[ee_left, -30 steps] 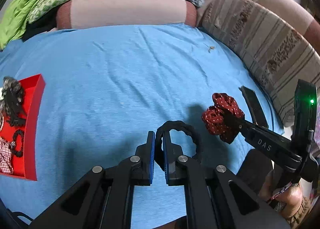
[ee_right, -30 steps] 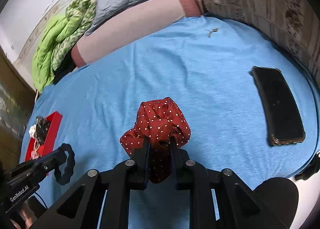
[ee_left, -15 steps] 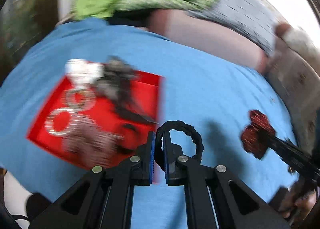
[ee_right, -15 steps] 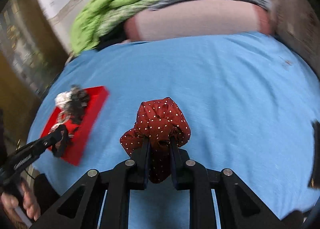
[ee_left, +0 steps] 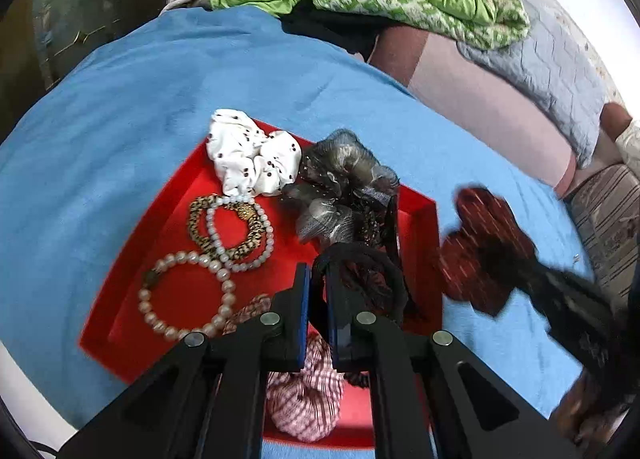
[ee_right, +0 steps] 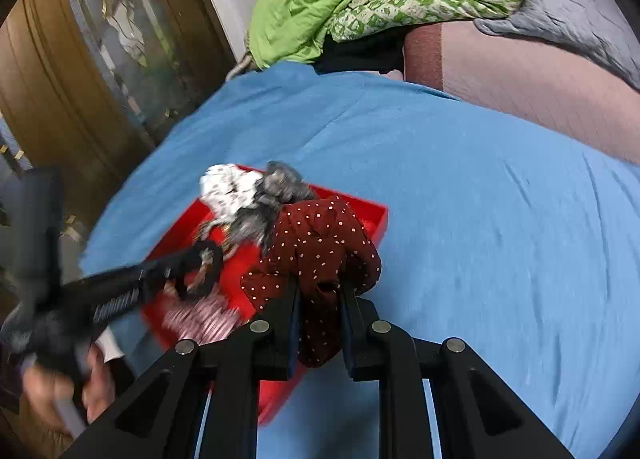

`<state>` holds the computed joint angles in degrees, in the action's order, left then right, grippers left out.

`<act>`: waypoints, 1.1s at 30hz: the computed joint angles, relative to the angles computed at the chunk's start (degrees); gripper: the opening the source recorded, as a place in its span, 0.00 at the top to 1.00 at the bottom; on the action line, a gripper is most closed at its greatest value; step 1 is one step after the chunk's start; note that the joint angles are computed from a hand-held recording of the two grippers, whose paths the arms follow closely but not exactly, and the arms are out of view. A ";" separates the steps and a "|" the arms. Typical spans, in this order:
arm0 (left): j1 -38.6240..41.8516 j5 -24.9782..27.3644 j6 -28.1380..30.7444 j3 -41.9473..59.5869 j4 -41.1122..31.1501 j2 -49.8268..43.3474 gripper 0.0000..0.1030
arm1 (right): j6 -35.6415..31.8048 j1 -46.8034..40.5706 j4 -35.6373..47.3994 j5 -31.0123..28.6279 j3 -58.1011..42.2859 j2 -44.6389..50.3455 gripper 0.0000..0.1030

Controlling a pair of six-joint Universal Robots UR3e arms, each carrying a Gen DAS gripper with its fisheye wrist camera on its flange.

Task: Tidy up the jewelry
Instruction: 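Carry both scrunchies into the red tray and open both tools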

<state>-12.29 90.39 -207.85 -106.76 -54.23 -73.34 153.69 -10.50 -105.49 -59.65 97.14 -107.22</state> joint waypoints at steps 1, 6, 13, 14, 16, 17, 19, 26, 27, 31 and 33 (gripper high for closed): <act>-0.52 0.81 0.13 0.09 0.55 -1.02 0.93 | 2.16 2.54 -3.49 -2.31 -1.06 3.50 0.82; -2.87 5.81 0.52 1.21 1.28 -5.79 0.93 | 6.85 9.70 -10.66 -9.46 -5.83 15.51 0.82; -2.92 5.47 1.02 -0.57 1.92 -5.14 0.92 | 6.71 12.49 -10.78 -10.59 -6.40 20.18 0.82; -2.99 5.40 0.97 -0.61 1.81 -4.97 0.92 | 6.71 12.71 -10.68 -10.61 -6.32 20.47 0.82; -3.33 5.45 0.51 -0.71 1.43 -4.31 0.92 | 6.43 12.82 -10.10 -10.56 -6.16 20.65 0.82; -3.37 5.48 0.41 -0.74 1.34 -3.99 0.92 | 6.14 12.63 -9.71 -10.26 -5.98 20.33 0.81; -3.69 5.80 -0.06 -0.67 0.98 -3.11 0.86 | 5.79 12.09 -9.15 -9.55 -5.93 19.52 0.81; -5.49 8.49 -2.47 -0.67 -0.85 1.85 0.66 | 3.53 9.12 -9.05 -7.62 -3.24 11.18 0.43; -5.59 8.78 -2.66 -0.94 -0.97 2.57 0.65 | 3.24 8.85 -8.88 -7.61 -3.13 10.28 0.42; -7.78 12.98 -4.42 -2.09 -0.86 4.95 0.55 | 2.90 6.52 -7.66 -6.46 -1.92 5.70 0.41; -9.24 15.86 -5.48 -2.51 -1.42 6.02 0.52 | 2.27 4.32 -6.14 -4.89 -0.35 2.82 0.41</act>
